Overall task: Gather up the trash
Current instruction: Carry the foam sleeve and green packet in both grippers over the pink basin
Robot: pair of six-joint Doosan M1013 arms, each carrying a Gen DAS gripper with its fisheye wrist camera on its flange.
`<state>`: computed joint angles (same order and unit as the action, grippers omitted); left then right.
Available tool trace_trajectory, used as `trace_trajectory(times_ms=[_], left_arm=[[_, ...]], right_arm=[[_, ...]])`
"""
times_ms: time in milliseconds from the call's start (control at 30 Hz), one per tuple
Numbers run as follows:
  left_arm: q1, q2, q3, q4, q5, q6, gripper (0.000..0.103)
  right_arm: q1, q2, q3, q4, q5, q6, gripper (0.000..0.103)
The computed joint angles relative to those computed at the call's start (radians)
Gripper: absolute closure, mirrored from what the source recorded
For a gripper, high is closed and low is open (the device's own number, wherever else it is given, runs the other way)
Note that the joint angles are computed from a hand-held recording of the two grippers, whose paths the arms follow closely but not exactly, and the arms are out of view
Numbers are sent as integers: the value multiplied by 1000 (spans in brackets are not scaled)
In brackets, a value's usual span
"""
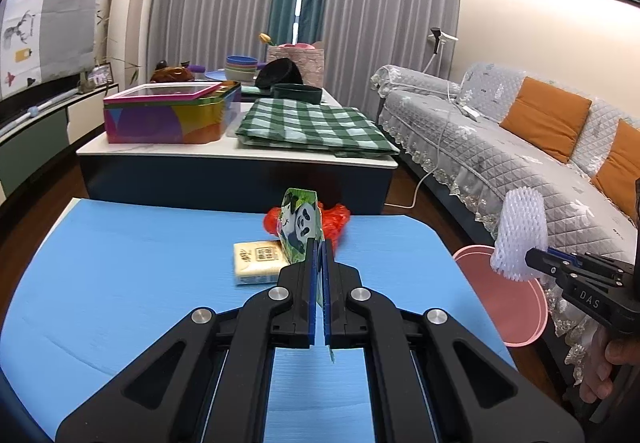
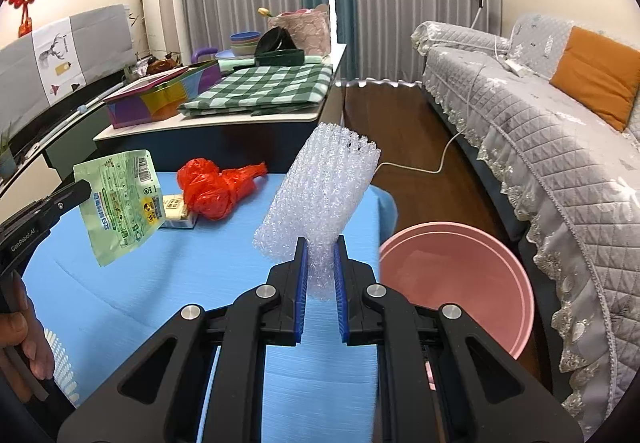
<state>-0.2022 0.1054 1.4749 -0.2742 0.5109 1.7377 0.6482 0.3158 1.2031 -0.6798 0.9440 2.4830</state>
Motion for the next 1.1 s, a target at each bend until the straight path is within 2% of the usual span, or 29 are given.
trace_trajectory(times_ms=[400,1100], left_arm=[[-29,-4,0,-55,1,59,101],[-78,20,-20,-132,28,151,101]], right_arm=[[-10,-43,48,-54,31,60,90],[-49,-86,103,-75,62,151,90]])
